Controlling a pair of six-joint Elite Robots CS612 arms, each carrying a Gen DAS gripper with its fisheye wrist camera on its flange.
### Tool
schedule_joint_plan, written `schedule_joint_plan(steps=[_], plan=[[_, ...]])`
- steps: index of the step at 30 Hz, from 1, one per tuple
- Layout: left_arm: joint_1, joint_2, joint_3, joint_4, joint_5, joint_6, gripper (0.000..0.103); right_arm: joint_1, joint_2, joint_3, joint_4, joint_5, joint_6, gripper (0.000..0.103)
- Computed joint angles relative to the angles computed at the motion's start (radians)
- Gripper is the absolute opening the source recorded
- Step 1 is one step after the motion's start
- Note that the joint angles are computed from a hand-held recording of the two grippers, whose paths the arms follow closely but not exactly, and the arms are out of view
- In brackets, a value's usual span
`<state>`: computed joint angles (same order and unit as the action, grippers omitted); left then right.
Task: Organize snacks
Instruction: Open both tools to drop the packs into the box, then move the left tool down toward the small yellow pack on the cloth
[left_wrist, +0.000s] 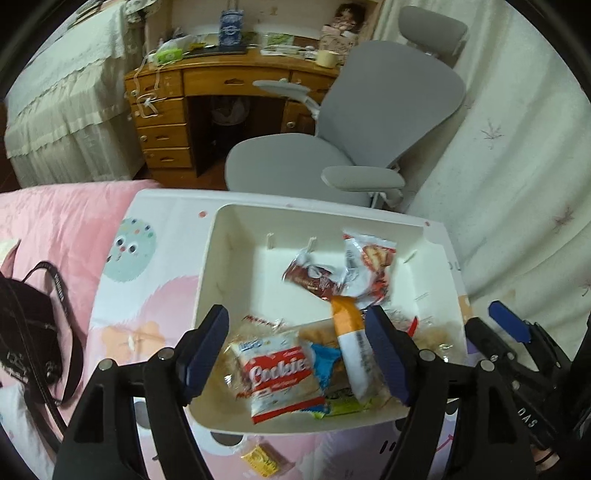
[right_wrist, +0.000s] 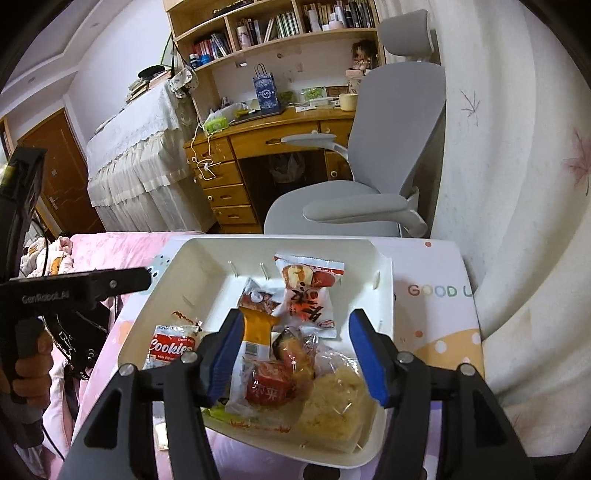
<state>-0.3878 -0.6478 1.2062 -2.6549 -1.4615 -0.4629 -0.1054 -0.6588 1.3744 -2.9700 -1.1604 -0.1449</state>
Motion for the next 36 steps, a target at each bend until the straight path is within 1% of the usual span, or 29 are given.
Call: schedule_joint_plan(steps=[3,8,11,13,16,18,22,26,32,36], plan=[[0.003,-0.014,0.028,-0.003,0.003,-0.023,0.077,-0.002,-0.002,0.003,0.007,-0.004,0.018,0.065],[0.007,-0.041,0.091,-0.027,-0.019,-0.051,0.078,-0.005,-0.004,0.011,0.005,-0.02,0.079,0.068],[0.008,-0.059,0.127,-0.024,-0.031,-0.071,0.079,-0.01,-0.007,0.023,0.0,-0.034,0.117,0.069],[0.005,-0.072,0.159,-0.027,-0.026,-0.085,0.079,-0.013,-0.01,0.03,0.008,-0.042,0.129,0.069],[0.004,-0.085,0.196,-0.036,-0.047,-0.101,0.079,-0.015,-0.017,0.04,0.033,-0.066,0.128,0.07],[0.005,-0.093,0.222,-0.038,-0.07,-0.125,0.079,-0.017,-0.025,0.055,0.042,-0.073,0.122,0.07],[0.0,-0.103,0.262,-0.007,-0.083,-0.178,0.079,-0.021,-0.042,0.088,0.062,-0.077,0.113,0.07],[0.001,-0.1,0.292,-0.006,-0.12,-0.233,0.079,-0.025,-0.058,0.128,0.066,-0.086,0.119,0.07],[-0.003,-0.084,0.315,-0.018,-0.133,-0.303,0.078,-0.029,-0.082,0.194,0.07,-0.089,0.168,0.07],[-0.006,-0.066,0.314,-0.02,-0.151,-0.332,0.074,-0.025,-0.097,0.214,0.147,-0.082,0.126,0.07]])
